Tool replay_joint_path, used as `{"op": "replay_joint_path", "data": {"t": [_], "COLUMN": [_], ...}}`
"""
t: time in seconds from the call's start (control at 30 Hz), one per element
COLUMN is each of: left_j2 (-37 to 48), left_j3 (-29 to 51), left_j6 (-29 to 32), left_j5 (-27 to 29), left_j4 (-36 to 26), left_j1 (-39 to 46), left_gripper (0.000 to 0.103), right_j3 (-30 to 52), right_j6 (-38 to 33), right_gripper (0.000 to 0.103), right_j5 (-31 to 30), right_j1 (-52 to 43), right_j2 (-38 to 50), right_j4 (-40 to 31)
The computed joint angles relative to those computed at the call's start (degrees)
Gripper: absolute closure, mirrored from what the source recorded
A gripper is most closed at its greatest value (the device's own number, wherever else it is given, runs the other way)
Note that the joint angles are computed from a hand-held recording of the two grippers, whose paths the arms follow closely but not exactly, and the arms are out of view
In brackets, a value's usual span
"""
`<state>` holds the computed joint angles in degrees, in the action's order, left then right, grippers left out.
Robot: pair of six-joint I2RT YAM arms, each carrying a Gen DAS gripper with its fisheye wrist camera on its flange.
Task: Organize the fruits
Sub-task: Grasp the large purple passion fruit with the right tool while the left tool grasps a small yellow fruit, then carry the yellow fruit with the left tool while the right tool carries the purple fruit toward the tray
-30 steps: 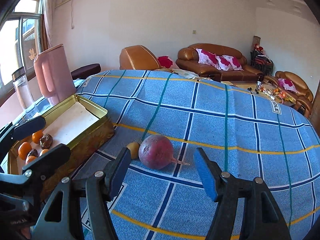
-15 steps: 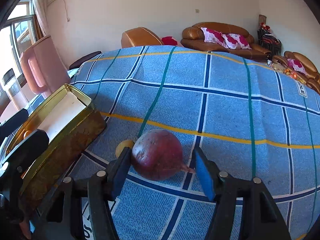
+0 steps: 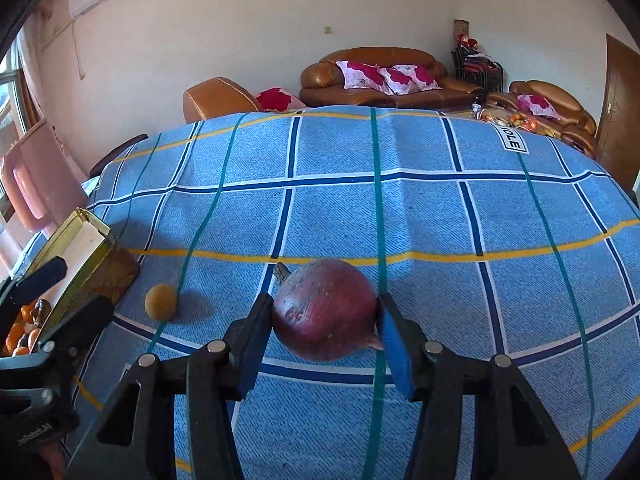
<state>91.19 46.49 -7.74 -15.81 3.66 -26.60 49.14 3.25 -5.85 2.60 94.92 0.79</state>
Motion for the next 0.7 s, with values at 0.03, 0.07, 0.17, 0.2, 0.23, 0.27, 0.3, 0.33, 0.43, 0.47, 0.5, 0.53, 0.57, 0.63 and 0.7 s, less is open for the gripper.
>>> {"op": "replay_joint_path", "data": {"t": [0.03,0.07,0.17,0.2,0.23,0.27,0.3,0.33,0.43,0.47,0.5,0.53,0.57,0.63,0.7], "left_j2": [1.4,2.6,6.5,7.5,8.6,9.5,10.5,11.2,13.8,14.8,15.1,14.8,14.5,13.8,13.3], "left_j3": [1.4,2.5,5.9,6.8,7.8,8.7,9.8,10.8,13.9,15.1,15.4,14.9,14.6,13.6,12.9], "left_j6": [0.0,-0.1,-0.2,-0.4,-0.7,-0.7,-0.4,-0.1,-0.5,-1.0,-1.5,-1.9,-2.1,-2.4,-2.4], "left_j5": [1.1,1.5,2.7,3.0,3.5,3.5,3.4,3.7,6.6,7.9,9.2,9.8,10.3,11.1,11.6], "left_j4": [-1.1,-1.9,-3.9,-4.5,-5.1,-5.5,-6.1,-6.7,-9.3,-10.7,-11.0,-10.5,-10.4,-9.9,-9.4], "left_j1": [0.2,0.2,0.3,0.4,0.5,0.5,0.3,0.2,0.9,1.4,2.0,2.3,2.4,2.6,2.5], "left_gripper": [0.033,0.037,0.044,0.044,0.044,0.046,0.047,0.052,0.069,0.075,0.075,0.075,0.075,0.075,0.075], "right_j3": [-0.1,-0.2,-0.9,-1.0,-1.3,-1.6,-1.9,-2.1,-2.3,-2.3,-2.2,-2.1,-2.2,-2.3,-2.5], "right_j6": [0.0,0.0,0.2,0.4,0.6,0.8,1.0,1.2,1.3,1.3,1.2,1.1,1.0,0.9,0.7], "right_gripper": [0.049,0.049,0.049,0.049,0.049,0.049,0.049,0.049,0.049,0.049,0.049,0.049,0.049,0.049,0.049], "right_j5": [-0.2,-0.4,-1.7,-2.2,-2.9,-3.5,-4.1,-4.8,-5.4,-5.4,-5.3,-5.2,-5.2,-4.9,-4.8], "right_j1": [-0.2,-0.3,-1.0,-1.2,-1.5,-1.9,-2.2,-2.4,-2.5,-2.4,-2.2,-2.1,-2.0,-1.7,-1.6], "right_j2": [-0.1,-0.2,-0.7,-0.8,-0.9,-1.1,-1.2,-1.2,-1.3,-1.2,-1.2,-1.1,-1.2,-1.2,-1.4], "right_j4": [0.1,0.2,0.7,1.0,1.3,1.5,1.9,2.2,2.5,2.5,2.4,2.4,2.4,2.6,2.7]}}
